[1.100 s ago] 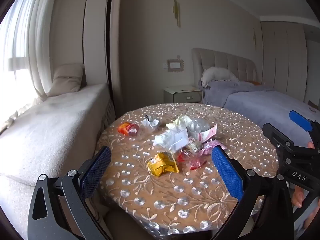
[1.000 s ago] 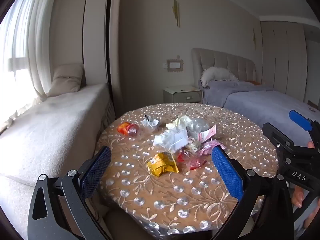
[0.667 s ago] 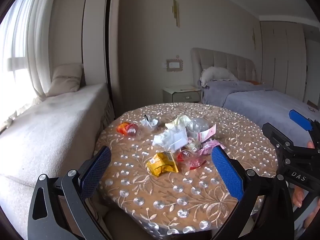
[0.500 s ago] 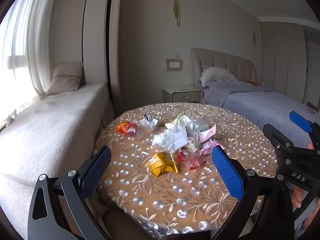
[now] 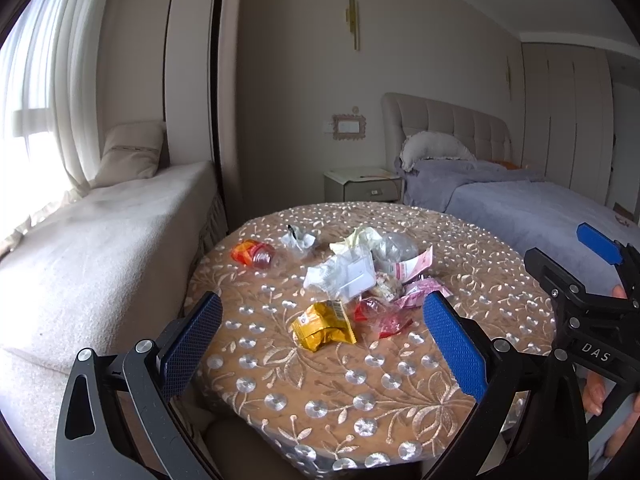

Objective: Collect trash
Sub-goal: 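Move both tools toward the trash pile on the table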

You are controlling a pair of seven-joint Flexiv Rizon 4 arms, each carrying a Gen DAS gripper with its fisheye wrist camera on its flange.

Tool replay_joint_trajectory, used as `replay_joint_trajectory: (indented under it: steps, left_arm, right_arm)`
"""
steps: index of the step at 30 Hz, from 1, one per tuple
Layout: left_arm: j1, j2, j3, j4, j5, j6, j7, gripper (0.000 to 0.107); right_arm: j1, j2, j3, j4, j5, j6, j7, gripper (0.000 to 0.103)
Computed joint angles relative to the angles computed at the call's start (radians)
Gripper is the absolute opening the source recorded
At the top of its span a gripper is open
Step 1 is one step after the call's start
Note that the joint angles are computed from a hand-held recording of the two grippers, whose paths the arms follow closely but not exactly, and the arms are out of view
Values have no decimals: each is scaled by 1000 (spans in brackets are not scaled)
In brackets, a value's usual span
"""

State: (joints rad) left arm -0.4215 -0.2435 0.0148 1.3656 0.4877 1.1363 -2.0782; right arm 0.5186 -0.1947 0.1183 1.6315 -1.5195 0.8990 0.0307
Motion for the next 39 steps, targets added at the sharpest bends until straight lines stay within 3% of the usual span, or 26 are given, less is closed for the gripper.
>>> replay_joint_trajectory:
  steps: [9,14,27,39]
  left_arm:
    - [5,-18,0,-7,-11,1,11,99]
    - [28,-46,-17,6,-88,54,86,99]
    - [22,-147,15,-67,-198,-9,149,99]
    - [56,-244,-12,-141,-327,-40,266,99]
  right_arm:
    - [-2,-8,-3,-5,22,6,-17,99]
    - [-4,-27,-11,-18,49,25,-39,99]
    - [10,-116,-59,-97,212,106,-176,99]
    - [51,-201,-106,-188,361,123,-326,99]
